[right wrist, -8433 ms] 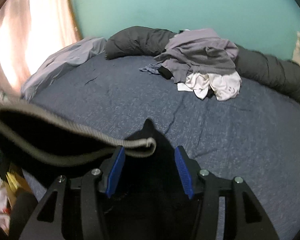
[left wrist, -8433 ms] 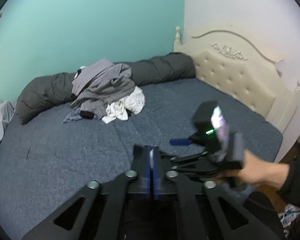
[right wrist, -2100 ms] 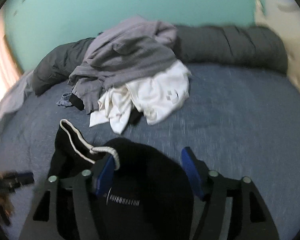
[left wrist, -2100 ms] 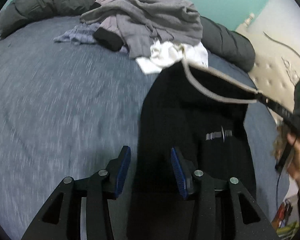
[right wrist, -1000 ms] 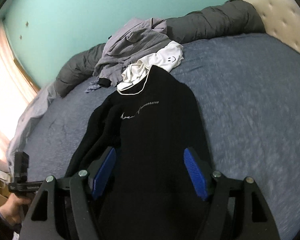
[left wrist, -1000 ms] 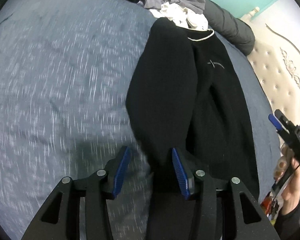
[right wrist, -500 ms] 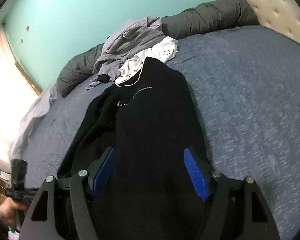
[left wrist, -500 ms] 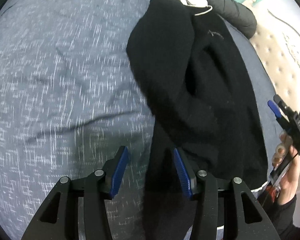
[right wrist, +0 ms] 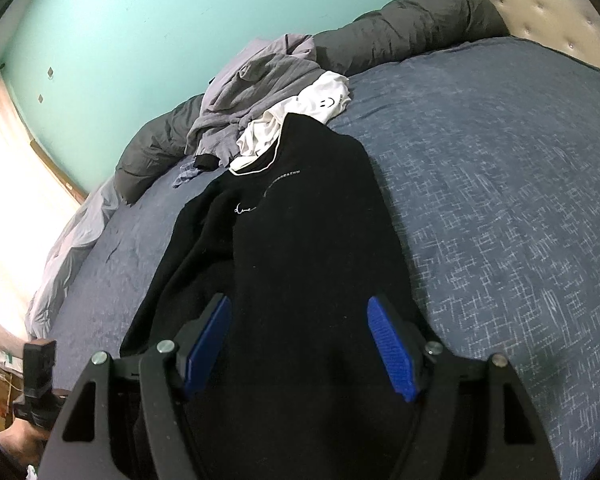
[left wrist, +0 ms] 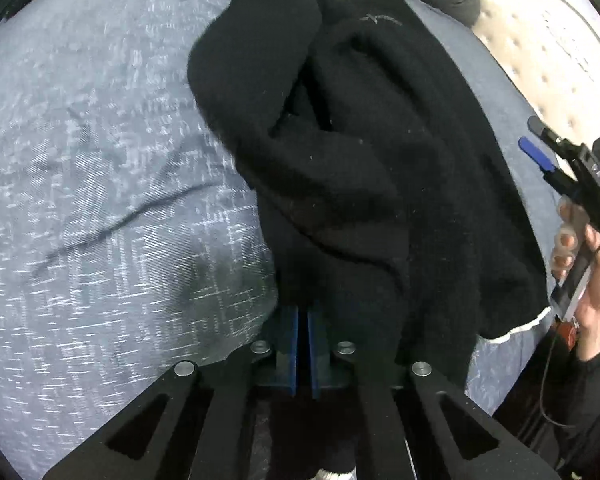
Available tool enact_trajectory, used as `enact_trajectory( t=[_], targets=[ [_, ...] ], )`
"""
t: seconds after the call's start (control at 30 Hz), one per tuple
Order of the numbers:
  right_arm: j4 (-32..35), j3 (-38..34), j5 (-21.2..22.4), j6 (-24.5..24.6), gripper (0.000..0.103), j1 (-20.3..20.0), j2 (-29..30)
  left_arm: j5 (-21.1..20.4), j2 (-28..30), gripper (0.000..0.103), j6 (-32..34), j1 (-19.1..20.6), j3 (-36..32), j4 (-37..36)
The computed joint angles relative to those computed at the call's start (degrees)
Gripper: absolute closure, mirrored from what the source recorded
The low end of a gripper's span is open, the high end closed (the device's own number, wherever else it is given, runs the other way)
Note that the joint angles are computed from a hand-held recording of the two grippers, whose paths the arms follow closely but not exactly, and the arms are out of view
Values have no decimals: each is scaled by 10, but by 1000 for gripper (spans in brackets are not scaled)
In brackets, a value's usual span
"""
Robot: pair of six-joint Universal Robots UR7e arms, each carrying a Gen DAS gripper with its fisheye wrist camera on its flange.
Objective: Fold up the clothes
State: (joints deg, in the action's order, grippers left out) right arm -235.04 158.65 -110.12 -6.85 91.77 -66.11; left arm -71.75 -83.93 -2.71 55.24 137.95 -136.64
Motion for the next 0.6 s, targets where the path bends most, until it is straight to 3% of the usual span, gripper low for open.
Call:
enact_trajectory(
  t=[0.1,0.3,0.6],
  targets=[
    [-1,4,3,-1,31,-4,-4,6,-35,100,10,0,-8,20],
    [0,3,-1,1,31,-2,-4,60,-106,100,13,12,-50,85],
    [44,-4,-21,4,31,8,-39,125,-148,100,44,77,-116,100]
  ],
)
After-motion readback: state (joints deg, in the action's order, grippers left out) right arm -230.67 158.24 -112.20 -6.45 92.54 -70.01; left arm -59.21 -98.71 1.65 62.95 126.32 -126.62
